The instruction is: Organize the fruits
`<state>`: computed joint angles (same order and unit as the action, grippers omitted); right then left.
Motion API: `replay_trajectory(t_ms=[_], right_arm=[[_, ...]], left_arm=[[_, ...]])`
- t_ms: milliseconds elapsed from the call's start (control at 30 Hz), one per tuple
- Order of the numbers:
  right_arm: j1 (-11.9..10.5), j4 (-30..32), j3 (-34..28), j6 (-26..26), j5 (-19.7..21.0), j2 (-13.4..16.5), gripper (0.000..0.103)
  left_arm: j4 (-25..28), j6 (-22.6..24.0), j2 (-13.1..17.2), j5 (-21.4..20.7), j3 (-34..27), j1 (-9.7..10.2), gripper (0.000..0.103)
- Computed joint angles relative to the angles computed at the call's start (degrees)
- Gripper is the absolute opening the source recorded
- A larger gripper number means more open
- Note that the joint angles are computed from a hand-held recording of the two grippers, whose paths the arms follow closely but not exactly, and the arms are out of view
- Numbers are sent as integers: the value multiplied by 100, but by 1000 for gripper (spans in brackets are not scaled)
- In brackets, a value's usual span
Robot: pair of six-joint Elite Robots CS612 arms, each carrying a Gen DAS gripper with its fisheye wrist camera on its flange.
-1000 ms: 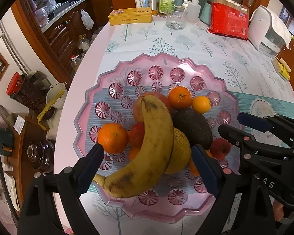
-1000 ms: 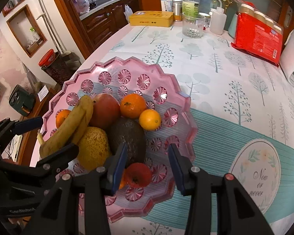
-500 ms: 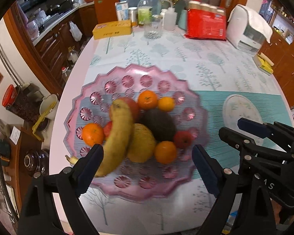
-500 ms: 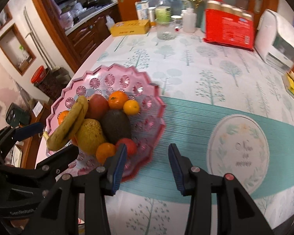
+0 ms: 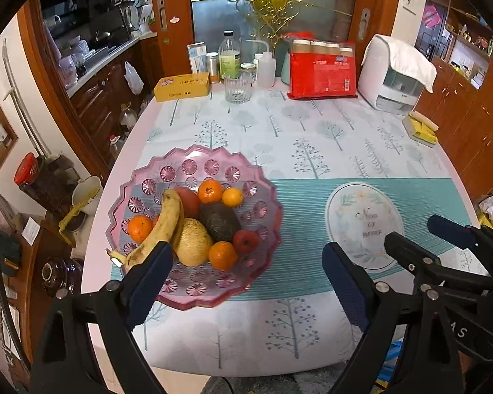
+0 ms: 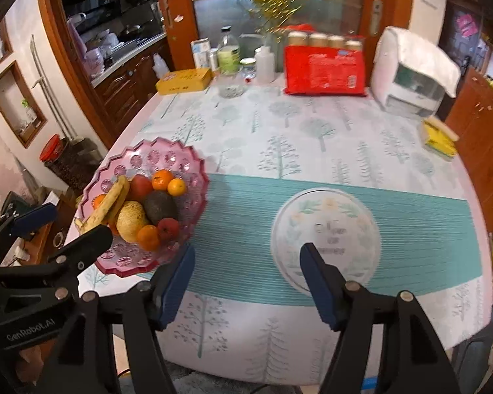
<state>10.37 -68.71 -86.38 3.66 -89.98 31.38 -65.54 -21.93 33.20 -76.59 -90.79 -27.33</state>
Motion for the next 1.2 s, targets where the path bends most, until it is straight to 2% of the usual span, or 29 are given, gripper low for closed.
replay_trajectory(t_ms=[200,400,1200], right_arm=[[-56,-3,-338,50,-150,83,67],[-120,92,-483,102,-102,119,68],[-233,157,-647,106,138,185,68]], left_arm=[[21,-126,-9,230,-114,-147,91],[94,-208,-18,405,-151,-261,92],[267,-367,-47,402,-115,-331,92]])
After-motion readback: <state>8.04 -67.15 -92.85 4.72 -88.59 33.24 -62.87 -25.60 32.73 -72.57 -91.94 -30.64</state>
